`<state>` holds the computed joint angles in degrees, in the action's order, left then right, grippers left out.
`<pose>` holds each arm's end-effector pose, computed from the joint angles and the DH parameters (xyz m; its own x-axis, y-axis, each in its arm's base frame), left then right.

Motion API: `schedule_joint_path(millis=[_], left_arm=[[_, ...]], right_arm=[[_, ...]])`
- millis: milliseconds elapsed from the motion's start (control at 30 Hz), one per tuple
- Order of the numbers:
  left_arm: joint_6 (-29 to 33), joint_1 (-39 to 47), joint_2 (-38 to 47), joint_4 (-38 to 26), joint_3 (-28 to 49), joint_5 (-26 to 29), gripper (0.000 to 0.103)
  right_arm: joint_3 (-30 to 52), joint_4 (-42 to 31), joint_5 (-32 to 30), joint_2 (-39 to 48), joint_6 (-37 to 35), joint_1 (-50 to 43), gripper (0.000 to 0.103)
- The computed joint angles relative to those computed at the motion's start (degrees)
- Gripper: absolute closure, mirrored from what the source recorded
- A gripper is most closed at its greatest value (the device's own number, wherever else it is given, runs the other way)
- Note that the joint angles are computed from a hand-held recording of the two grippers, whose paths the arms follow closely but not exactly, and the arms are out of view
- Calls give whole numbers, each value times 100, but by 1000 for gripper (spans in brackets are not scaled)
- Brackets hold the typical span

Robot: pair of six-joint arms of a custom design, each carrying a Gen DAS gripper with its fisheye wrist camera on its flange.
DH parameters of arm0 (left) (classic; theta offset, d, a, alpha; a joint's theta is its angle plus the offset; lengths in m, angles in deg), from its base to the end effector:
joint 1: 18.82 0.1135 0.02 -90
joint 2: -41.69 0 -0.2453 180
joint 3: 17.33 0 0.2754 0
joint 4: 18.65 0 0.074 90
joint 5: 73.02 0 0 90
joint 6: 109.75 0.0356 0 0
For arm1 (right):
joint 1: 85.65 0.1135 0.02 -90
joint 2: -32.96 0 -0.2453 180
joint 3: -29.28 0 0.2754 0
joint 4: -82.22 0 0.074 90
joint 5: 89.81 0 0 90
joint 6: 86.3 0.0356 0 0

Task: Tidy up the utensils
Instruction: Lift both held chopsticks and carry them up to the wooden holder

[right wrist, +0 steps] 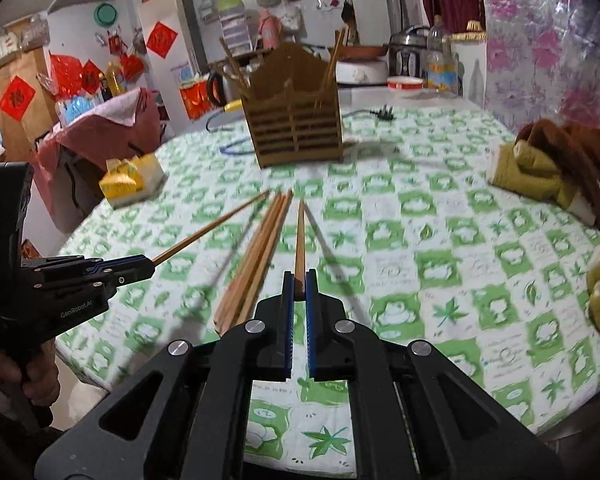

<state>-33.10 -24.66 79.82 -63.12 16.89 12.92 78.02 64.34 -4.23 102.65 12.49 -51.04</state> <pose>0.1739 -0.0153 0.1643 -0.7362 -0.1562 -0.6585 -0.1185 0.9877 -0.1019 0.2267 0.1598 0.1764 -0.6041 -0.2318 -0.7625 -0.5296 0.8317 0.1668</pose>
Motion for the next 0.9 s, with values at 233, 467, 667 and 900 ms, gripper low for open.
schedule_joint_path(millis=[233, 467, 667, 900], left_arm=[[127, 143, -444, -465, 374, 23, 97], [212, 142, -583, -764, 718, -68, 97], [247, 122, -559, -767, 861, -111, 97], [276, 428, -129, -519, 1080, 124, 97]], right_arm=[[51, -59, -28, -451, -30, -22, 97], [176, -55, 6, -567, -69, -109, 97], [336, -68, 26, -624, -129, -149, 97], [699, 10, -42, -332, -163, -187, 97]])
